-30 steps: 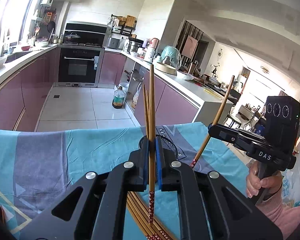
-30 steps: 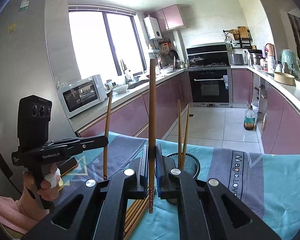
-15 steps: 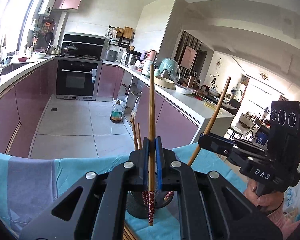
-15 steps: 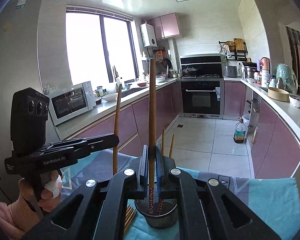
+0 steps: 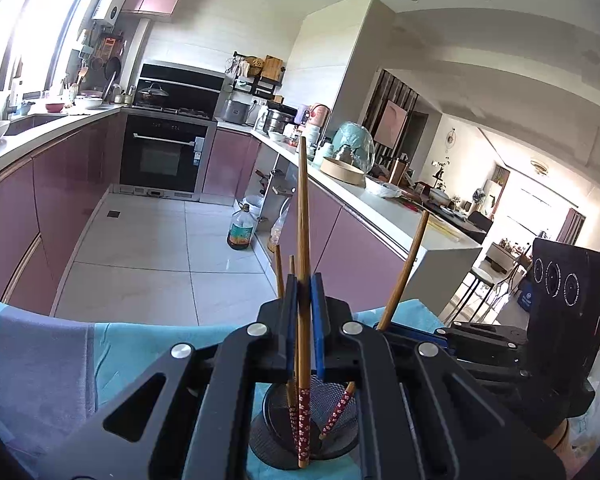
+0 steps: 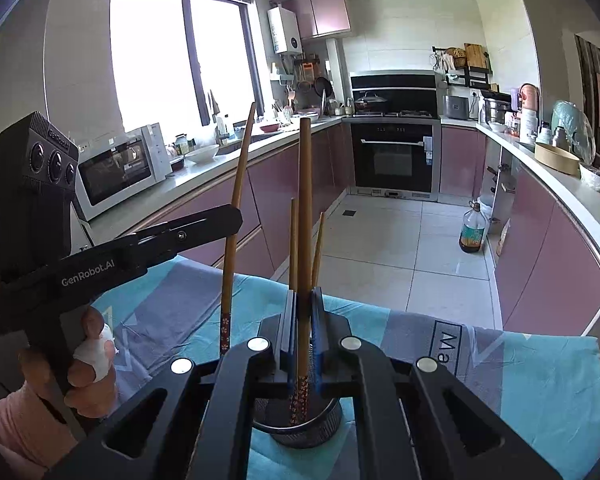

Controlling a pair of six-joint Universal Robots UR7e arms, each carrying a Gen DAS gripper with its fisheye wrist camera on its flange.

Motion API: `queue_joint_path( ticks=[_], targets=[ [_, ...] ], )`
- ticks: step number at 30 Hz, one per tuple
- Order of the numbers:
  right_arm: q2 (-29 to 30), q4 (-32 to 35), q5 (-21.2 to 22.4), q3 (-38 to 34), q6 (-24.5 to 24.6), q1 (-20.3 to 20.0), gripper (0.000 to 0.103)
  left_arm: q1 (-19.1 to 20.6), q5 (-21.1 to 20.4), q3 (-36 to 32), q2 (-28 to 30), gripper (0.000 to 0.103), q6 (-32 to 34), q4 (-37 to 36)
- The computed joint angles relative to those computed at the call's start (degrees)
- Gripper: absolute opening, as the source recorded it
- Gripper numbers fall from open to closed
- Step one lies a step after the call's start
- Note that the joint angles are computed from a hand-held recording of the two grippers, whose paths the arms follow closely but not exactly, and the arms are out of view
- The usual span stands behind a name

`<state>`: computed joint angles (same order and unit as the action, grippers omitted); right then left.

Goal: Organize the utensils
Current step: 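Lower both chopsticks into the mesh holder and open both grippers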

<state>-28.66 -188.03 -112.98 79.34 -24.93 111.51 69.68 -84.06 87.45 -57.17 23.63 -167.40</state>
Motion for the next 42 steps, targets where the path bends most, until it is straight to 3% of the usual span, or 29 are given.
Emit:
queue_joint_path(
  ticks=[9, 15, 24, 30, 33, 37, 42],
  targets=[
    [0.1, 2.4, -0.8, -0.6, 1.5, 0.0, 0.005, 0.7, -2.5, -2.1, 0.7, 0.007, -1.8, 1.1],
    [0.1, 2.4, -0.3, -0.7, 2.0, -0.4, 0.005, 0.6, -2.7, -1.9, 1.3, 0.007, -1.2, -2.1],
    [0.1, 4.4, -0.7, -0.8, 2.4, -0.8, 0.005, 0.0, 2.5, -2.2, 2.3, 0.007, 1.7, 2.4],
    [0.6, 8.3, -1.2, -2.5, 3.8, -0.9, 0.007, -1.2, 9.7, -6.0, 3.3, 0.007, 2.9, 13.1],
    [1.0, 9.3, -1.5, -3.2, 4.5, -0.9, 0.007, -0.7, 11.4, -8.9, 5.2, 0.007, 1.4, 18.5],
    [1.3, 8.8, -1.8, -3.4, 4.9, -0.8, 0.01, 0.5, 10.8, -10.7, 6.9, 0.011, 0.2, 20.3],
    [0.4, 5.9, -1.3, -1.3, 4.5, -0.7, 0.02, 1.1, 10.0, -9.2, 6.2, 0.021, 1.3, 17.7]
  ],
)
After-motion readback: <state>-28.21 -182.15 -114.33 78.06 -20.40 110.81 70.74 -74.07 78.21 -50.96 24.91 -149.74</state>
